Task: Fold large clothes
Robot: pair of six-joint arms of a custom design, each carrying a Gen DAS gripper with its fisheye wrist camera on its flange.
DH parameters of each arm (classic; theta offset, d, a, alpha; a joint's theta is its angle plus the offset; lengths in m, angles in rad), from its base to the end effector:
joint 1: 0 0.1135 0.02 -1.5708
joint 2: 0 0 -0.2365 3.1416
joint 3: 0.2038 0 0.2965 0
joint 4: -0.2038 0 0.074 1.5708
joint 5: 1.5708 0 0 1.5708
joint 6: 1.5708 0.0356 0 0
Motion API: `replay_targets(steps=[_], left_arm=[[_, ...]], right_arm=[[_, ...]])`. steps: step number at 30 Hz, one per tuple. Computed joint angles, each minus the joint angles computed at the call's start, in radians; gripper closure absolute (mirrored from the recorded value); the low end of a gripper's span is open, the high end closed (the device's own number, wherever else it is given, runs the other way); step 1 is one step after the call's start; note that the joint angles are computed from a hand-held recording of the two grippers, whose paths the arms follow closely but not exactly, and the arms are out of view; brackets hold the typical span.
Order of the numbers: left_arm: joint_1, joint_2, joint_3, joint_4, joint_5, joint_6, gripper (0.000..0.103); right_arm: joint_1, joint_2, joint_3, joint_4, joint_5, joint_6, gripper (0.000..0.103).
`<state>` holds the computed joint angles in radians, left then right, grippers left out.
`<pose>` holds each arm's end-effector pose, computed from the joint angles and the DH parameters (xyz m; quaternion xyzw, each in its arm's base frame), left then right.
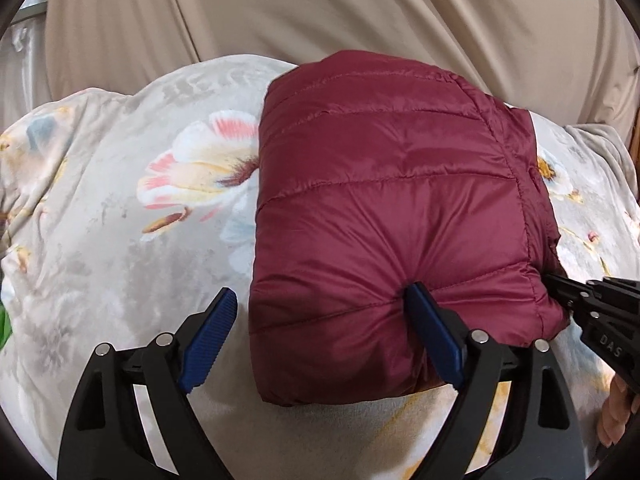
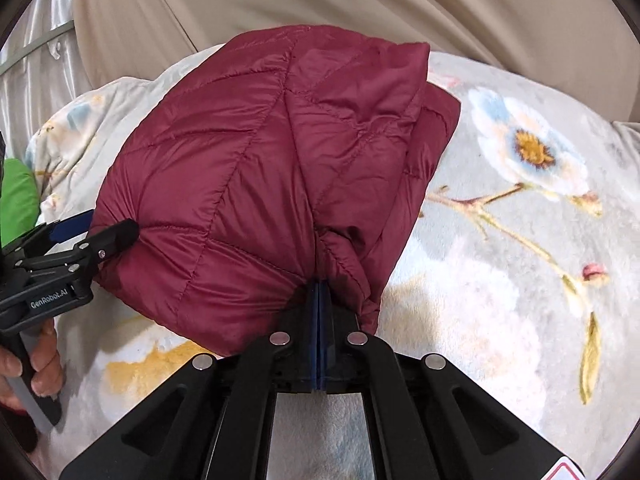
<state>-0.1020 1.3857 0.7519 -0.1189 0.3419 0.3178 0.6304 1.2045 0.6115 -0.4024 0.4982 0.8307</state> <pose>0.3216 -0.0449 0.1488 0.2546 0.8702 -0.1130 0.4065 0.2256 0.1436 0.1335 0.1625 0.9177 0.0074 0.3626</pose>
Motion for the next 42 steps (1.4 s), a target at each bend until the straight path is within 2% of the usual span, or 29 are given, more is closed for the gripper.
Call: replay_targets(steps=[3, 5, 8, 10, 13, 16, 23, 27, 29, 31, 32, 33, 34, 36, 38, 42], left_arm=[[0.000, -0.084, -0.052, -0.004, -0.022, -0.023, 0.017], [0.000, -0.139, -0.086, -0.012, -0.032, -0.032, 0.012], [0.012, -0.230, -0.149, -0.034, -0.033, -0.051, 0.011], [0.017, -0.294, -0.193, -0.059, -0.029, -0.057, 0.011], [0.015, -0.383, -0.263, -0.081, -0.040, -0.050, 0.011], [0.012, -0.501, -0.342, -0.124, -0.048, -0.036, 0.011], [0.003, -0.644, -0.440, -0.177, -0.068, -0.033, 0.011], [0.063, -0.674, -0.409, -0.207, 0.012, -0.028, 0.010], [0.087, -0.616, -0.343, -0.192, 0.041, -0.037, 0.009], [0.094, -0.534, -0.254, -0.186, 0.050, -0.041, 0.008], [0.093, -0.492, -0.211, -0.179, 0.054, -0.045, 0.008], [0.082, -0.442, -0.162, -0.161, 0.048, -0.060, 0.008], [0.071, -0.415, -0.135, -0.149, 0.041, -0.069, 0.008], [0.038, -0.309, -0.045, -0.123, 0.026, -0.091, 0.008], [0.010, -0.198, 0.041, -0.116, 0.018, -0.111, 0.008], [-0.029, 0.016, 0.174, -0.100, -0.003, -0.131, 0.008]], right_arm=[[0.035, -0.059, -0.009, -0.028, 0.026, 0.065, 0.099], [0.076, -0.101, -0.011, -0.072, 0.066, 0.126, 0.095], [0.155, -0.136, 0.003, -0.186, 0.135, 0.244, 0.077], [0.230, -0.127, 0.021, -0.276, 0.193, 0.349, 0.061], [0.332, -0.065, 0.062, -0.401, 0.252, 0.504, 0.052], [0.416, 0.005, 0.086, -0.488, 0.280, 0.643, 0.048], [0.504, 0.074, 0.075, -0.525, 0.264, 0.842, 0.046], [0.519, 0.051, 0.071, -0.560, 0.289, 0.872, 0.046], [0.480, -0.055, 0.046, -0.570, 0.325, 0.784, 0.051], [0.407, -0.166, 0.049, -0.580, 0.382, 0.653, 0.070], [0.363, -0.201, 0.058, -0.573, 0.403, 0.581, 0.076], [0.311, -0.229, 0.069, -0.547, 0.415, 0.492, 0.087], [0.224, -0.269, 0.074, -0.462, 0.395, 0.335, 0.095], [0.071, -0.294, 0.079, -0.293, 0.298, 0.112, 0.100], [-0.085, -0.219, 0.122, -0.119, 0.161, -0.066, 0.101], [-0.250, 0.034, 0.267, 0.025, 0.026, -0.181, 0.102]])
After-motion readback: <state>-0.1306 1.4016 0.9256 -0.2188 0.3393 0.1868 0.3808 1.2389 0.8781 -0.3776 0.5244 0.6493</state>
